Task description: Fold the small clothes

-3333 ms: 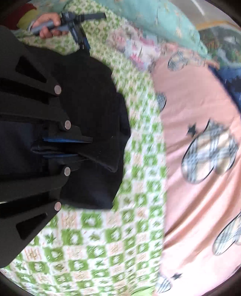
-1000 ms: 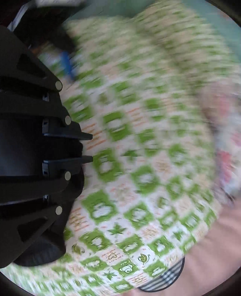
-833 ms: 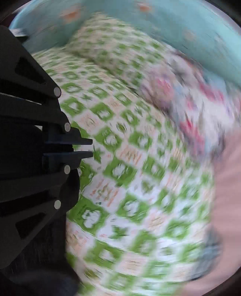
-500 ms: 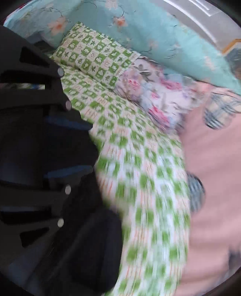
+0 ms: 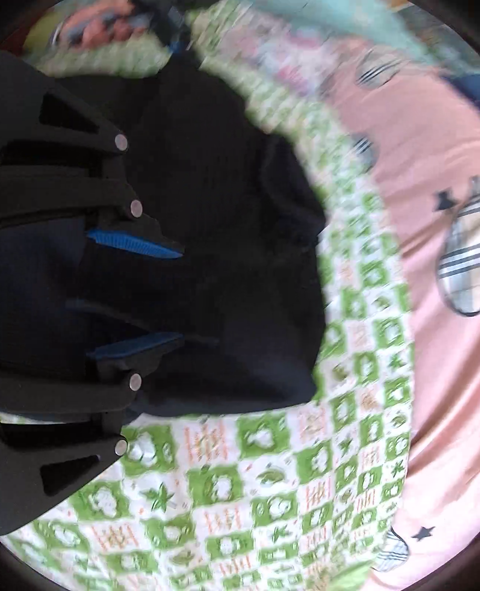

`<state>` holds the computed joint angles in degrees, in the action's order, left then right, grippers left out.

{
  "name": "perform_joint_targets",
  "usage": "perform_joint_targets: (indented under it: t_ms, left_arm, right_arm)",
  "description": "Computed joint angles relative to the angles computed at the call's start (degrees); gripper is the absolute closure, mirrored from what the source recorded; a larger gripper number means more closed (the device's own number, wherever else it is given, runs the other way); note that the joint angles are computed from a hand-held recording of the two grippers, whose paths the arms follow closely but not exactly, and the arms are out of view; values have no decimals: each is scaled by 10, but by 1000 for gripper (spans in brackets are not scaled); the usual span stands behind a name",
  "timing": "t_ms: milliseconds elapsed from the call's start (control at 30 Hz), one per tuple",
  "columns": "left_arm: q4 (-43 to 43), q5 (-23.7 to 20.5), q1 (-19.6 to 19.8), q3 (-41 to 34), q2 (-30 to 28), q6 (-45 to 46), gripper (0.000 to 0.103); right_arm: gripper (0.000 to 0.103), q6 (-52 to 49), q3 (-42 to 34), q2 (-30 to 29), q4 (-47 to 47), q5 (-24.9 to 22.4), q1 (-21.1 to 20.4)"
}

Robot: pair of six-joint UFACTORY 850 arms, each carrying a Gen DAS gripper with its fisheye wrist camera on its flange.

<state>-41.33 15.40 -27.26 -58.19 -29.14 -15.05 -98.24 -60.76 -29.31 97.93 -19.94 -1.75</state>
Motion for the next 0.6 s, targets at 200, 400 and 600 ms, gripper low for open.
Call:
perform_joint_targets:
  t_ms: [200,400,600]
  left_arm:
    - [-57,-11,-5,-2,-3,71,45]
    - [-132,-36,-22,-14,-19,165,43]
    - [-334,-40,-41,-36,-35,391,41]
  right_arm:
    - [94,-53,23,34,34,-177,-48]
    - [94,29,-20,-3,-61,-91,-51]
    - [94,44,-27,-38,-53,-53,-49]
